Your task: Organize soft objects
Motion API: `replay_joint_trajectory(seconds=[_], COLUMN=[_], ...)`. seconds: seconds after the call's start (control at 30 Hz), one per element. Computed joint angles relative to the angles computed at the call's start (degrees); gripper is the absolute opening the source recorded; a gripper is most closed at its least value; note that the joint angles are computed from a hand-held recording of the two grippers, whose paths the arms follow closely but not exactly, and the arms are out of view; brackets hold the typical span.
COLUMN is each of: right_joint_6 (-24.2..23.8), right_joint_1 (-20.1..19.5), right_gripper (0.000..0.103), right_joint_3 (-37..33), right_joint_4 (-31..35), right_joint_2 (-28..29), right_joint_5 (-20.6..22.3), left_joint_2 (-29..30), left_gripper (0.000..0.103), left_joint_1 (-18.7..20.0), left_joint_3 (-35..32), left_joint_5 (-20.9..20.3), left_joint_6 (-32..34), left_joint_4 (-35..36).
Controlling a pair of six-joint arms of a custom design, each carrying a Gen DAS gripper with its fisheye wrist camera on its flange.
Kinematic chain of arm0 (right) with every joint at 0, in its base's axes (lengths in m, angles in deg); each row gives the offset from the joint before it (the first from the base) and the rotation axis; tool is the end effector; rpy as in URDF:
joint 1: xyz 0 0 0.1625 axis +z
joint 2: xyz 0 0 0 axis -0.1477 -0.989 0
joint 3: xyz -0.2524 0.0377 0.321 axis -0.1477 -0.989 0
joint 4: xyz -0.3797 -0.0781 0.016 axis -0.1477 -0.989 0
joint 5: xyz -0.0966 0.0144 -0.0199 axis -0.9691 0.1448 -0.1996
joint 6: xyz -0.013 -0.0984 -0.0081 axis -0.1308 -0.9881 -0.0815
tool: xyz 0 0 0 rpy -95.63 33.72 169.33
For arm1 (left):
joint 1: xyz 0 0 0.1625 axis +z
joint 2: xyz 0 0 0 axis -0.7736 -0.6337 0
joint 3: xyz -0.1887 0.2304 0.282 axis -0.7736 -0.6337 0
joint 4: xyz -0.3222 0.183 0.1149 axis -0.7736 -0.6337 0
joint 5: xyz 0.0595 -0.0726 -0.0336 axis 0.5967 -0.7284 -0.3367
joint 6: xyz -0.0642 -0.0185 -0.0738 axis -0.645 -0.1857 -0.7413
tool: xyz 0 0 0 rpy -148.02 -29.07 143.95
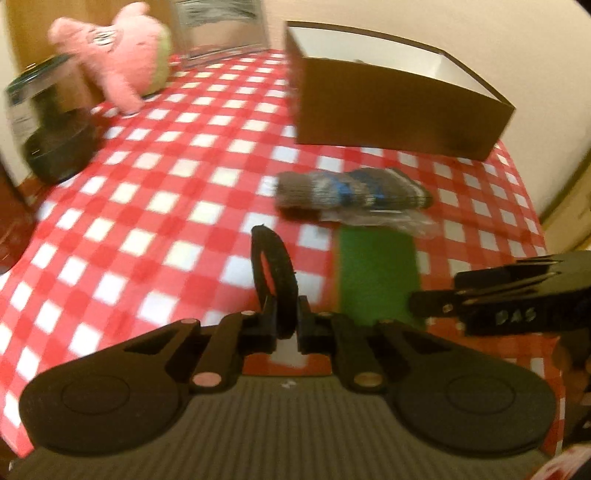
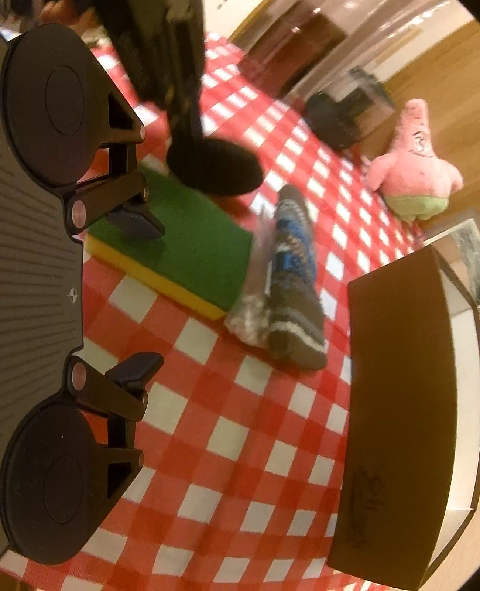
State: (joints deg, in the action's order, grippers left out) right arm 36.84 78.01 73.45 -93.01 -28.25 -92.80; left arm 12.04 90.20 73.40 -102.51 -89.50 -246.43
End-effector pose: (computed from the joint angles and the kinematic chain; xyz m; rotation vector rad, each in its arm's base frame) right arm -0.0551 -0.4912 0.2985 0.1833 -2.6575 0.7102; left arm -0.3322 -0.5287 -0.0350 0.7479 2.4114 -0.5065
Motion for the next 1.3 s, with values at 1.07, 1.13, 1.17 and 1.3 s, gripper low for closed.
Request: replay_joint_trajectory(seconds=[1.07,1.13,1.17,1.3], right_joint_6=[-7.7,-6.1,-5.6,-2.9], right_joint_1=[0.5,0.3,0.4,1.3], right_gripper=[0.079,0.08,0.08,0.081], right_joint_3=[0.5,0.9,0.9,0.9], right_joint_4=[14.7,14.1,13.5,9.7], right_joint_2=[-6.4,-6.6,-6.5,-4.6], right_joint_5=[-6.9,-6.6,-6.6,-8.2], left_joint_2=[-3.3,-2.8,-2.6,-2.5], left_gripper=[0.016,0.021,0.024,0.03], left_joint_1=[-1.2,-0.9,-0.7,-0.5], left_joint_3=[3.1,2.4,2.0,1.0], left_joint_5=[-5.4,-5.8,-5.8,-5.4], left_joint_6=[-6.9,-9.0,-10.0,-12.7], left_joint_4=[7.1,7.5,7.8,8.8])
